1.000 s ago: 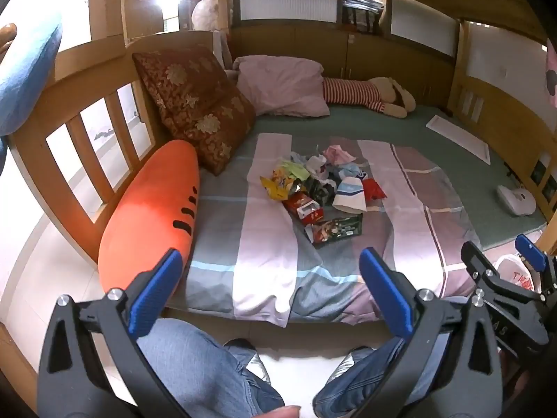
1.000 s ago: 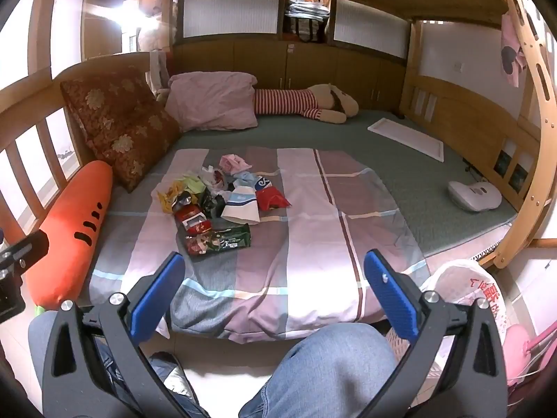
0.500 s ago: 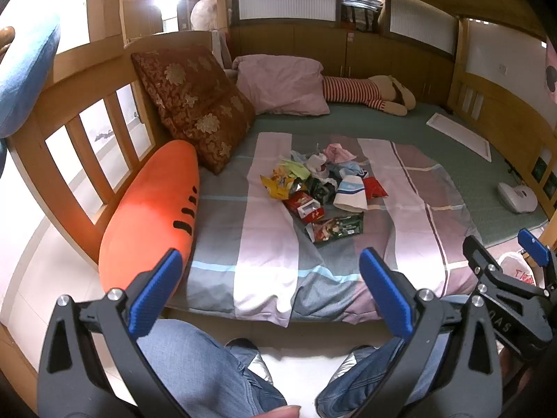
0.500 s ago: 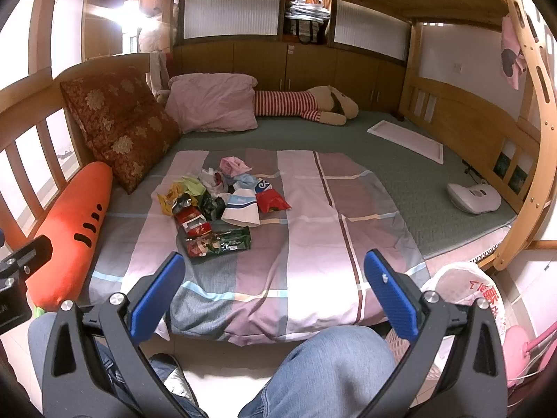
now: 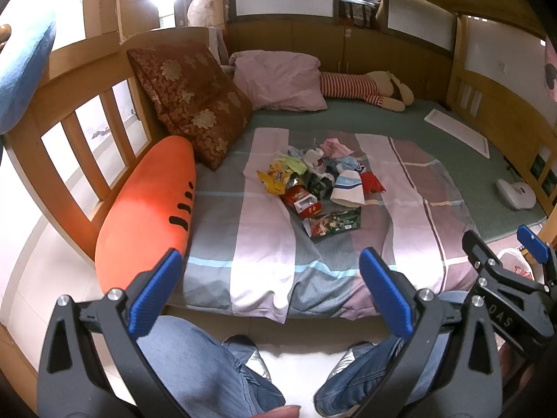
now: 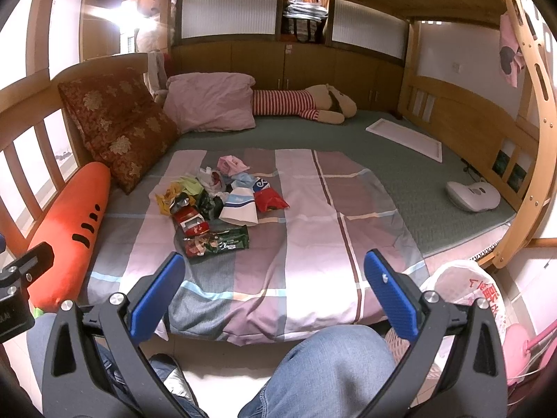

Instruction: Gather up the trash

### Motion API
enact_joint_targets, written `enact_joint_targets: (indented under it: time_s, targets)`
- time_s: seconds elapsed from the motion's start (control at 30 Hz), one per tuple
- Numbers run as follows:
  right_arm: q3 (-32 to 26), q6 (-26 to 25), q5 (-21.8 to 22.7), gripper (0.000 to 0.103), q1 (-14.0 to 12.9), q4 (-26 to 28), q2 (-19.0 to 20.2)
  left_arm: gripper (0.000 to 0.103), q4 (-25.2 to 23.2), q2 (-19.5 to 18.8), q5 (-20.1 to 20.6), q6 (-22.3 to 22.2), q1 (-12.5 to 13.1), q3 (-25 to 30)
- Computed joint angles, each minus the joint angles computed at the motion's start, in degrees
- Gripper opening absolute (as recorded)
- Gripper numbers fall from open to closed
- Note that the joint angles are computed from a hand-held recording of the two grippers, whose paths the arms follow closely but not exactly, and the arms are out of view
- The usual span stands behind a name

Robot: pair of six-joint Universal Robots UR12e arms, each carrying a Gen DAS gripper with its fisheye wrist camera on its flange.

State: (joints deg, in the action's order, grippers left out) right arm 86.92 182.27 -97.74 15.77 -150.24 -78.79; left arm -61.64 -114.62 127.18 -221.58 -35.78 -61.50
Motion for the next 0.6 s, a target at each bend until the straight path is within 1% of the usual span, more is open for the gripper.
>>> enact_joint_targets:
  time_s: [0.6]
  targets:
    - [0.17,0.11,0.02,0.1,0.01,-0.17,0.07,0.1,-0.63,-0.36,-0.28,-0.21,-0.05,0.48]
